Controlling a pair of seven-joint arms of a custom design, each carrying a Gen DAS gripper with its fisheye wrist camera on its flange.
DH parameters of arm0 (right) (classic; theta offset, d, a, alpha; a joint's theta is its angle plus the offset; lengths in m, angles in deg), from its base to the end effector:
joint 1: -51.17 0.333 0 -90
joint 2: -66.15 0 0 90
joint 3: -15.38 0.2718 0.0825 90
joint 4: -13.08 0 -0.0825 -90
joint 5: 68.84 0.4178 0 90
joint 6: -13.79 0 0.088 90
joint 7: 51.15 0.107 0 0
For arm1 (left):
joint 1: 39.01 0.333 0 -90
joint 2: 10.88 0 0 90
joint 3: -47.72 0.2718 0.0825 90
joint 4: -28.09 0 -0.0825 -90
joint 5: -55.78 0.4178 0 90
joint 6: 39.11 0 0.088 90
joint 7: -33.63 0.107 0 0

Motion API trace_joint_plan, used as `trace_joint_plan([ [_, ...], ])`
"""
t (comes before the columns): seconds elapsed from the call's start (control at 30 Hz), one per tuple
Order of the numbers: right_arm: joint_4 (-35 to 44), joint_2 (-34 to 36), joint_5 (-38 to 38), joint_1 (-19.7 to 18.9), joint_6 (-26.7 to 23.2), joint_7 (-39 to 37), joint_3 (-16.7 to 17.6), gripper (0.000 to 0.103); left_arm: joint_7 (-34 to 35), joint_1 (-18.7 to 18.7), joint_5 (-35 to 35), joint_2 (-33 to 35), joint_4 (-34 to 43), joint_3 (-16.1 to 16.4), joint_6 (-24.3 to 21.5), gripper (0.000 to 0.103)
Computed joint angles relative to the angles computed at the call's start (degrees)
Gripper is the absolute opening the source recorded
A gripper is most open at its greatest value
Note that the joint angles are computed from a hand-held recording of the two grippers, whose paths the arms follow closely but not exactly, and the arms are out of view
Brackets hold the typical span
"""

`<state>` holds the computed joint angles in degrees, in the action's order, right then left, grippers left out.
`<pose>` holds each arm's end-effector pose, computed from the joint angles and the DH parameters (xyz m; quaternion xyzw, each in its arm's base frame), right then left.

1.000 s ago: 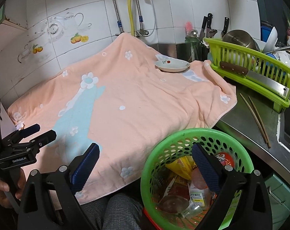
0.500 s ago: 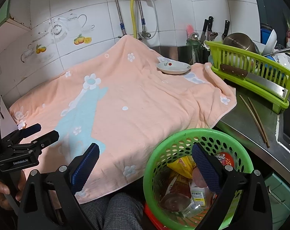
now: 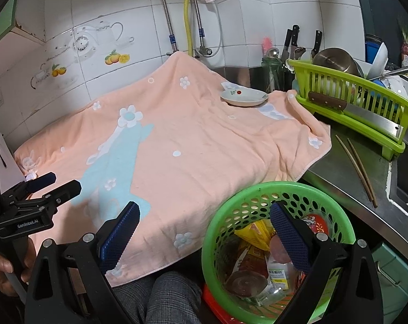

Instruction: Collect trash

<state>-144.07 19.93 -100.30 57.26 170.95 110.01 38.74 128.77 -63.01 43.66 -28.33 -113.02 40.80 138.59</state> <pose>0.3669 0.2191 0.4627 -0.5305 0.7144 -0.3067 0.3378 0.4612 -0.2577 0.4604 -0.4792 0.7513 -0.4016 0.2115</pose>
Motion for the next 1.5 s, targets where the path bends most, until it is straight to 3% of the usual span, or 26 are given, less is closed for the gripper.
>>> trace_joint_plan([
  [0.2, -0.37, -0.82, -0.1, 0.25, -0.58, 0.22, 0.04, 0.094, -2.44, 1.94, 1.89, -0.16, -0.25, -1.82, 0.56, 0.098],
  [0.67, -0.23, -1.07, -0.28, 0.61, -1.47, -0.16, -0.29, 0.094, -4.77, 2.61, 4.4, -0.25, -0.18, -2.32, 0.69, 0.098],
  [1.07, -0.26, -1.21, -0.5, 0.57, -1.59, -0.18, -0.31, 0.094, -5.09, 2.18, 4.76, 0.01, 0.2, -2.21, 0.67, 0.098],
  [1.33, -0.34, -1.46, -0.61, 0.39, -1.46, -0.32, -0.3, 0.094, -3.27, -0.73, 2.85, -0.21, -0.21, 0.02, 1.46, 0.098],
  [1.5, -0.2, -1.42, -0.64, 0.36, -1.63, -0.06, -0.04, 0.094, -4.53, 0.18, 3.55, -0.51, -0.75, -0.97, 2.5, 0.098],
])
